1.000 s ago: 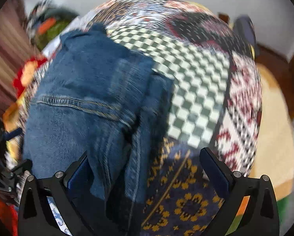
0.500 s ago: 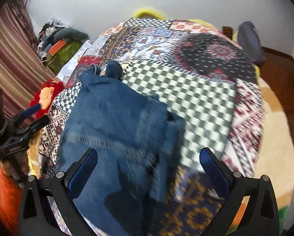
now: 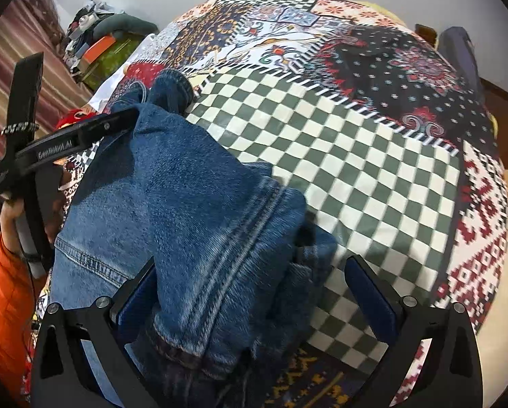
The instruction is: Fold large clothes
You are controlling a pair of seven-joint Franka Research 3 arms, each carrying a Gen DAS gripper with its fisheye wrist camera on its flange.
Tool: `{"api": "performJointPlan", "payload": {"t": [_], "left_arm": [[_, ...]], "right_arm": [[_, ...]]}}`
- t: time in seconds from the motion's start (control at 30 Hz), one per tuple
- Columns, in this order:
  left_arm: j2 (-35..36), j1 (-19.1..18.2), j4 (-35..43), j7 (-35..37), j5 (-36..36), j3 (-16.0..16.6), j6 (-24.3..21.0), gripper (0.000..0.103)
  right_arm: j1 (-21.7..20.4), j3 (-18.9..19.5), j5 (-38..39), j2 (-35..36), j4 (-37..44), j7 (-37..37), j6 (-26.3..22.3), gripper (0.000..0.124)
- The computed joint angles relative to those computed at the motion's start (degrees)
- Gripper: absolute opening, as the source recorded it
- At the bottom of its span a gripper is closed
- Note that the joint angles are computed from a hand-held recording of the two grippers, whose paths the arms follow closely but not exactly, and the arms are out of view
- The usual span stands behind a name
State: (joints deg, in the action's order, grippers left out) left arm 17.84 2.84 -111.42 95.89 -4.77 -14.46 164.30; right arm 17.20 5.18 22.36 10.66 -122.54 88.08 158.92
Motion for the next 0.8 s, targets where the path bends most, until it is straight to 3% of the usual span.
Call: {"api": "performJointPlan", "payload": {"t": [0.1, 0.2, 0.33, 0.43, 0.6, 0.73, 0.8], "left_arm": [[-3.87, 0.38, -2.80, -0.08, -0.75, 0.10, 1.21, 0.103], [-9.47, 1.90, -7.63, 4.94, -4.94, -1.01, 3.15, 0.103], [-16.22, 1.76, -13.14, 15.67, -15.09, -0.47, 2.13, 0.103], [-20.20, -0.02, -16.48, 24.26, -23.99, 1.72, -1.48, 0.103], [-22.06, -3.67, -19.61, 29.36, -30.86, 6.48, -9.54, 0.103], [-18.96, -4.87, -19.12, 26.03, -32.51, 8.47, -14.04, 0.103], [-17.13, -4.38, -17.97, 27.94, -37.08, 8.62, -16.86, 0.103]], "right_arm": [[2.40, -2.50, -9.06, -2.83, -2.45, 7.99, 0.70, 0.103], [3.81, -3.65, -20.81, -6.93, -6.19, 16.93, 2.46, 0.103], [2.38, -1.78, -26.77, -11.62, -9.96, 20.88, 3.85, 0.103], [1.21, -0.32, -28.09, -13.76, -11.97, 21.72, 5.13, 0.103], [2.43, -0.21, -13.28, -13.53, -13.35, 10.58, 6.30, 0.103], [2.06, -0.32, -2.54, -9.26, -10.31, 1.12, 0.52, 0.103], [0.81, 0.22, 9.21, -7.26, -8.74, -7.05, -2.31, 0.103]]}}
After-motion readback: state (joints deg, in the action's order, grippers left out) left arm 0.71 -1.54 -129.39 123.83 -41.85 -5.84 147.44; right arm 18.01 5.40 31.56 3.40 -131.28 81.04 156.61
